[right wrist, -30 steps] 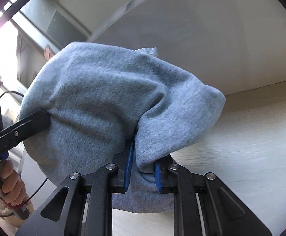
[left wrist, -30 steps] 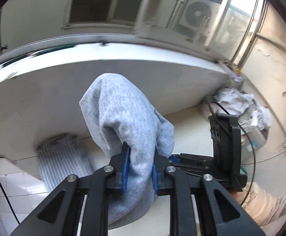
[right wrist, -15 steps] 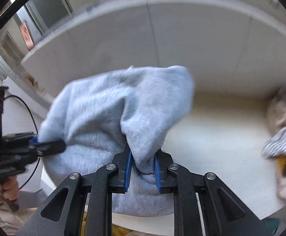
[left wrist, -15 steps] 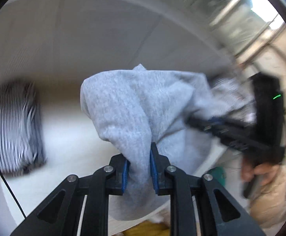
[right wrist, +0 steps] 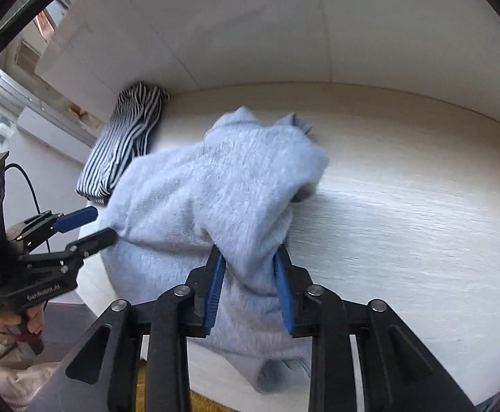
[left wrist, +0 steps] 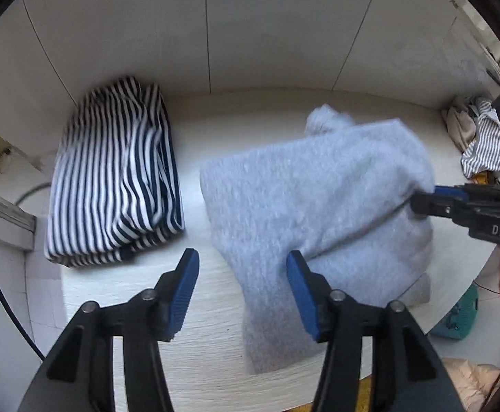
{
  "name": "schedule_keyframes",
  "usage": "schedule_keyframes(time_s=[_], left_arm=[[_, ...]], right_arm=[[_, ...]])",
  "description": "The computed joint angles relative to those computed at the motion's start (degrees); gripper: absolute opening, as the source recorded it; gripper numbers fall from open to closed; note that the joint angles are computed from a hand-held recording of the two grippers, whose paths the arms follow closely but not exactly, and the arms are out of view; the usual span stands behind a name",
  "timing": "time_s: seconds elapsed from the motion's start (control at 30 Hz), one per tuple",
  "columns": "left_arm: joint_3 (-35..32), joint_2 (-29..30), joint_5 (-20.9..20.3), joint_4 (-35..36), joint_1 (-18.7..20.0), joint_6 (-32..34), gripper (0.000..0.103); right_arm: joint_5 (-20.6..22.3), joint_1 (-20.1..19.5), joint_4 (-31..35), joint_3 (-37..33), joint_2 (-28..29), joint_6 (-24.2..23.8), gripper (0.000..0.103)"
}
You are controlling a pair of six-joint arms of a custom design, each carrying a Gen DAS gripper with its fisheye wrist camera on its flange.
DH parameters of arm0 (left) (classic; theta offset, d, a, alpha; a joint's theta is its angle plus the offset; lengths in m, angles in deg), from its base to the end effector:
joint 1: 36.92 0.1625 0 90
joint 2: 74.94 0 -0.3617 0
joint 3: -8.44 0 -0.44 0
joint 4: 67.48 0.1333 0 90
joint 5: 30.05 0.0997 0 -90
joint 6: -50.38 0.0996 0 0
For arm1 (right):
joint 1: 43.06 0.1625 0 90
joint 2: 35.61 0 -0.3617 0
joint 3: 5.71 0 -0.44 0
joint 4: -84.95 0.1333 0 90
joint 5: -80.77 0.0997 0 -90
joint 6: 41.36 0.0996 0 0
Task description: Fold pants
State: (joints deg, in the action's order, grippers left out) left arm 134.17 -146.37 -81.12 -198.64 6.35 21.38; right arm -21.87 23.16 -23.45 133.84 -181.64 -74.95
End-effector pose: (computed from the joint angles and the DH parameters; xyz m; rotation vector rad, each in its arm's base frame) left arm -0.1944 -0.4521 0.0499 0.4766 2.4081 -0.3091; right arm -0.0063 -0.2907 0.3680 0.1662 -2.7131 0.3814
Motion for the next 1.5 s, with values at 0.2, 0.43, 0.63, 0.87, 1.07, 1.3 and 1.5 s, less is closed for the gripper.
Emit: schedule_keyframes(time_s=[0.2, 0.43, 0.63, 0.87, 1.07, 1.3, 1.5], left_arm=[[-0.09, 0.22, -3.15, -5.46, -2.85, 0.4, 0.057], [-0.82, 5.88, -11.64, -12.21, -3.58, 3.02, 0.059], [-1.12, 11.75, -15.3, -21.21, -4.46, 5.26, 0.069], [-4.94, 19.4, -14.11, -24.97, -5.33, 3.22, 0.069], [-8.42, 21.73, -11.35, -19.2, -4.51, -0.08, 0.014], [-4.78, 14.24, -11.16, -21.08, -5.71, -0.59, 0.013], [-3.53, 10.34, -6.98, -18.7, -6.82, -2.12, 0.012]], right_arm=[[0.78, -5.42, 5.03, -1.92, -2.3, -5.73, 0.033], [9.05, -10.11, 5.41, -4.64, 6.21, -6.09, 0.033], [13.52, -9.39, 14.79, -12.11, 16.22, -4.7, 0.033], [14.81, -6.98, 18.52, -14.67, 17.71, -4.56, 0.033], [12.78, -9.5, 12.79, -14.54, 13.4, -5.12, 0.033], [9.39, -12.97, 10.44, -11.39, 4.52, -15.46, 0.033], [6.08, -14.53, 16.71, -7.03, 0.03, -22.97, 0.034]])
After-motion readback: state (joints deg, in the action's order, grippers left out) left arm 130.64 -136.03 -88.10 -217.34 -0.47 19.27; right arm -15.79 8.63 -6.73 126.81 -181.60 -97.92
